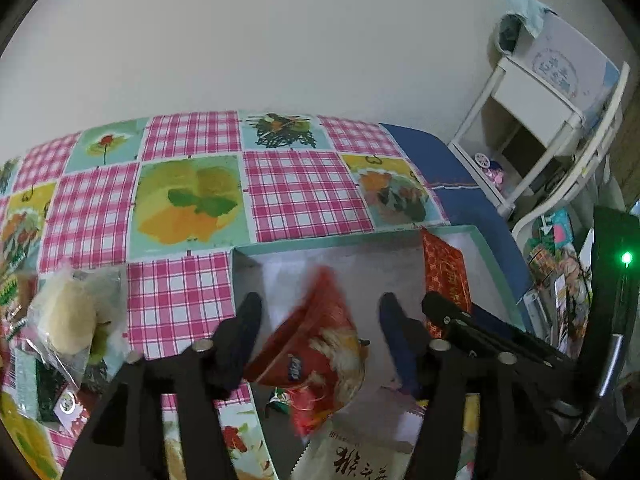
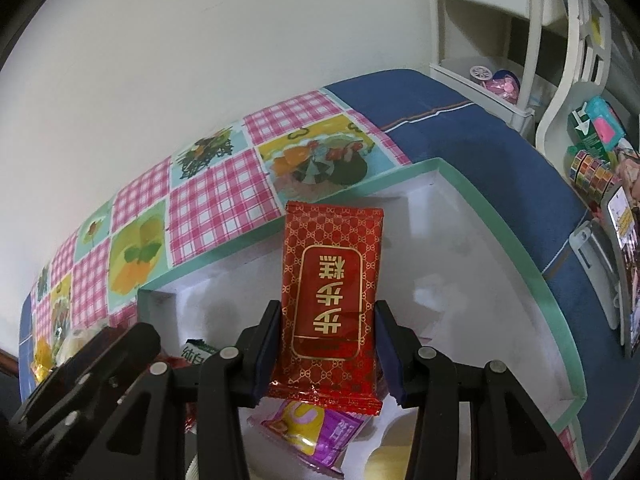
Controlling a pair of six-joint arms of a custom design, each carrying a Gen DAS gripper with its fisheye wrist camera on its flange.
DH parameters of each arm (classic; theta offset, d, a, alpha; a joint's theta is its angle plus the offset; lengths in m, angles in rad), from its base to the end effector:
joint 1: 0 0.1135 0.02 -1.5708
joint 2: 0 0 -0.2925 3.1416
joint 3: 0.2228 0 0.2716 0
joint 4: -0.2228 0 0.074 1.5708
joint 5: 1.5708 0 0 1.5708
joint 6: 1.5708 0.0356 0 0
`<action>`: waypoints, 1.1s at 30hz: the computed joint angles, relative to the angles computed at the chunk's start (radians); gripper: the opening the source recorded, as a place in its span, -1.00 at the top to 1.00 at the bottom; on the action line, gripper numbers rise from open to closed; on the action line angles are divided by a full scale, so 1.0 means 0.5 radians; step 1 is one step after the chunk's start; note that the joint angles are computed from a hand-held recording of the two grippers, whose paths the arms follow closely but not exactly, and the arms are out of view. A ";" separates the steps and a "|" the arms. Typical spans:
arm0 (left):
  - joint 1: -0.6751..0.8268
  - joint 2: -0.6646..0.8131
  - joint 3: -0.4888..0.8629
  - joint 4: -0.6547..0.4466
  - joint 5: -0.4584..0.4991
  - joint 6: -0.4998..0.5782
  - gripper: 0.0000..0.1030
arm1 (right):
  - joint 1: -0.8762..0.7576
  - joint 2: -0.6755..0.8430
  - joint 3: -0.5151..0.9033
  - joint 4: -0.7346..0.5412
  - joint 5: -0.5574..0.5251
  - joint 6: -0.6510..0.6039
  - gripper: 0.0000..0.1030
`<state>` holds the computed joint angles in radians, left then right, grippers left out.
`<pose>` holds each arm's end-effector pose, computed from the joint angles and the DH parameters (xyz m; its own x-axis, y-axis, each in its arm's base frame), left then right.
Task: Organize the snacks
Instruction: 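Carry the red cake packet and red nice bag into the tray and release both, then withdraw both tools from the tray back over the snack pile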
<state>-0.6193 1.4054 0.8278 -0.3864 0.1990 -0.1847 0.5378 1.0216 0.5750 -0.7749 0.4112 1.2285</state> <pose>0.2309 -0.1733 0.2182 -0.7789 0.3342 -0.5307 0.5267 0.8079 -0.2644 0.1521 0.0742 0.2025 -0.6025 0.6460 -0.4687 0.6420 0.7411 0.1963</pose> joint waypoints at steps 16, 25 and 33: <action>0.165 -0.121 0.116 -0.294 -0.029 0.037 -0.55 | 0.171 0.079 0.146 -0.148 0.053 0.099 -0.29; 0.394 -0.079 0.135 -0.542 -0.395 -0.003 -0.56 | 0.510 0.275 0.321 -0.316 0.115 0.279 -0.31; 0.591 -0.186 0.081 -0.684 -0.509 0.077 -0.56 | 0.744 0.499 0.487 -0.386 0.105 0.385 -0.31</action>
